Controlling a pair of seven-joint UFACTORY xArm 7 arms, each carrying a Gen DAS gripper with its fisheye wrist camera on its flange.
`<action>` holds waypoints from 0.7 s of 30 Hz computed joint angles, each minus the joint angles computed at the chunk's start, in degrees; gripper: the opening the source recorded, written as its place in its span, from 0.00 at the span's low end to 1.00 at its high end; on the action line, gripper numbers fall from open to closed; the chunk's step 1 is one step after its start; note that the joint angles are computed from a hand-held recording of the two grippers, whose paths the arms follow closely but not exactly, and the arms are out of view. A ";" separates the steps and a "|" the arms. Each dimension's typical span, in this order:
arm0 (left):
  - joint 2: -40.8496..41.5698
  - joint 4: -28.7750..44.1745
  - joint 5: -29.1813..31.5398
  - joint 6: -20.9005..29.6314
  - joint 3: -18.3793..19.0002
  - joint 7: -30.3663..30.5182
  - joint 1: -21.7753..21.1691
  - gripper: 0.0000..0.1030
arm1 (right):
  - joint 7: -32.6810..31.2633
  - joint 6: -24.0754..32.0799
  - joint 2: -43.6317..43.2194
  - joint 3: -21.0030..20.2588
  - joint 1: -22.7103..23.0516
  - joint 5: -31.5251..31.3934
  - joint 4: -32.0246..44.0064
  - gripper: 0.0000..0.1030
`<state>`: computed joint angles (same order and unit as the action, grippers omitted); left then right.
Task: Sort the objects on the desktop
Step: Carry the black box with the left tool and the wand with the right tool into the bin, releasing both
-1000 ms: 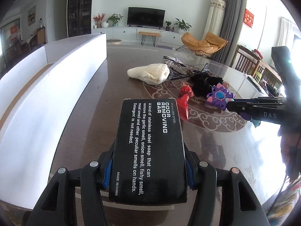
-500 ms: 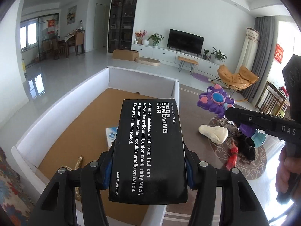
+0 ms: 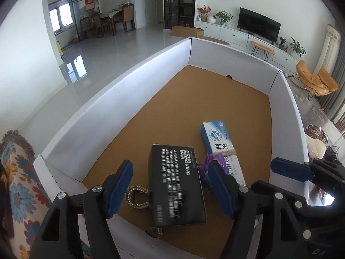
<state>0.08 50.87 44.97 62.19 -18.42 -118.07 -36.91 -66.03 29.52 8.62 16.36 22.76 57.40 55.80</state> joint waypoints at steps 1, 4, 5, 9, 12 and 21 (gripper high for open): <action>0.75 1.38 0.42 2.76 -0.60 -0.49 -0.61 0.80 | -2.38 -1.70 -1.04 0.16 -0.42 2.62 -1.14 0.59; 2.94 5.44 3.21 7.15 -1.40 -1.36 -2.83 0.82 | -13.18 0.02 -6.05 -1.60 -2.91 14.67 -4.48 0.78; 3.71 6.84 4.43 7.79 -1.55 -1.67 -3.71 0.82 | -16.79 0.50 -7.93 -2.91 -3.44 18.88 -5.87 0.81; 9.41 15.07 10.85 8.20 -1.42 -2.23 -8.23 0.83 | -29.63 0.13 -13.75 -8.68 -5.92 31.53 -11.26 0.98; 16.47 24.13 15.58 6.51 -0.20 1.14 -12.20 0.85 | -35.92 -1.85 -14.72 -12.12 -9.23 34.45 -13.81 0.99; 42.87 53.84 14.09 1.13 4.55 15.13 -19.54 1.00 | -49.42 -9.19 -7.58 -18.94 -22.51 34.23 -14.89 0.99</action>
<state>42.94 104.71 59.06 63.32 -13.87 -102.95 -56.45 -115.44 20.32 1.05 -2.59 0.25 91.63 40.92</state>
